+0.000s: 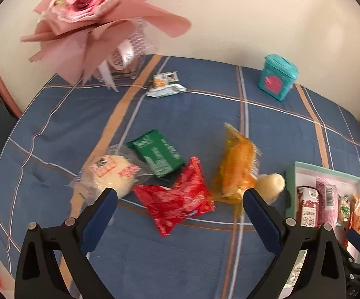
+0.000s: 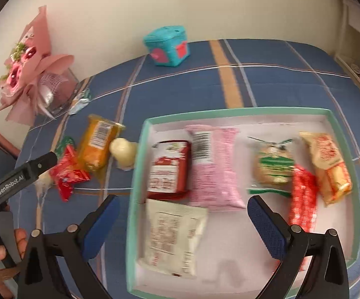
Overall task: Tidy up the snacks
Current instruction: 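Move both open tools back over the remaining snacks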
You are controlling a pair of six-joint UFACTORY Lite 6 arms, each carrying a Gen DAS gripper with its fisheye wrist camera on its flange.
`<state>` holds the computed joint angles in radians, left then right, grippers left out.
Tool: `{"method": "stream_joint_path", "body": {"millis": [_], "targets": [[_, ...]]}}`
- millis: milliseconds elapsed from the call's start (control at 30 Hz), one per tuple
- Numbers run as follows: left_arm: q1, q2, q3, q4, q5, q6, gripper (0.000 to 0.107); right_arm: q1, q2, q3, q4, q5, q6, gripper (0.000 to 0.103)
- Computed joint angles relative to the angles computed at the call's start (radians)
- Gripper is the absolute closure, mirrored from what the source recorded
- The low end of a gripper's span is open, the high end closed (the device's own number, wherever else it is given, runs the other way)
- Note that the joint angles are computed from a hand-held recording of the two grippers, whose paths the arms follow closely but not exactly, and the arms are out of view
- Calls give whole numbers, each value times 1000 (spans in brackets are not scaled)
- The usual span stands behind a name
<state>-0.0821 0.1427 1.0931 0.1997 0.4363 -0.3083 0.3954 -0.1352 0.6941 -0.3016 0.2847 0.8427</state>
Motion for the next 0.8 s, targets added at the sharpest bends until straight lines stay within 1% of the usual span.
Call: {"method": "stream_joint_path", "body": {"millis": [133, 267, 467, 567, 667, 800], "targets": [[58, -3, 6, -47, -3, 86, 6, 70, 66, 70, -86, -7, 114, 0], [140, 3, 21, -171, 11, 213, 6, 126, 146, 156, -145, -3, 192, 0], [249, 35, 52, -354, 39, 376, 7, 187, 254, 258, -174, -11, 216, 0], [282, 52, 63, -449, 55, 458, 7, 194, 307, 304, -131, -14, 175, 0], [297, 73, 75, -539, 77, 525, 7, 194, 352, 345, -133, -7, 180, 0], [284, 95, 87, -579, 90, 551, 7, 175, 388, 379, -140, -8, 206, 3]]}}
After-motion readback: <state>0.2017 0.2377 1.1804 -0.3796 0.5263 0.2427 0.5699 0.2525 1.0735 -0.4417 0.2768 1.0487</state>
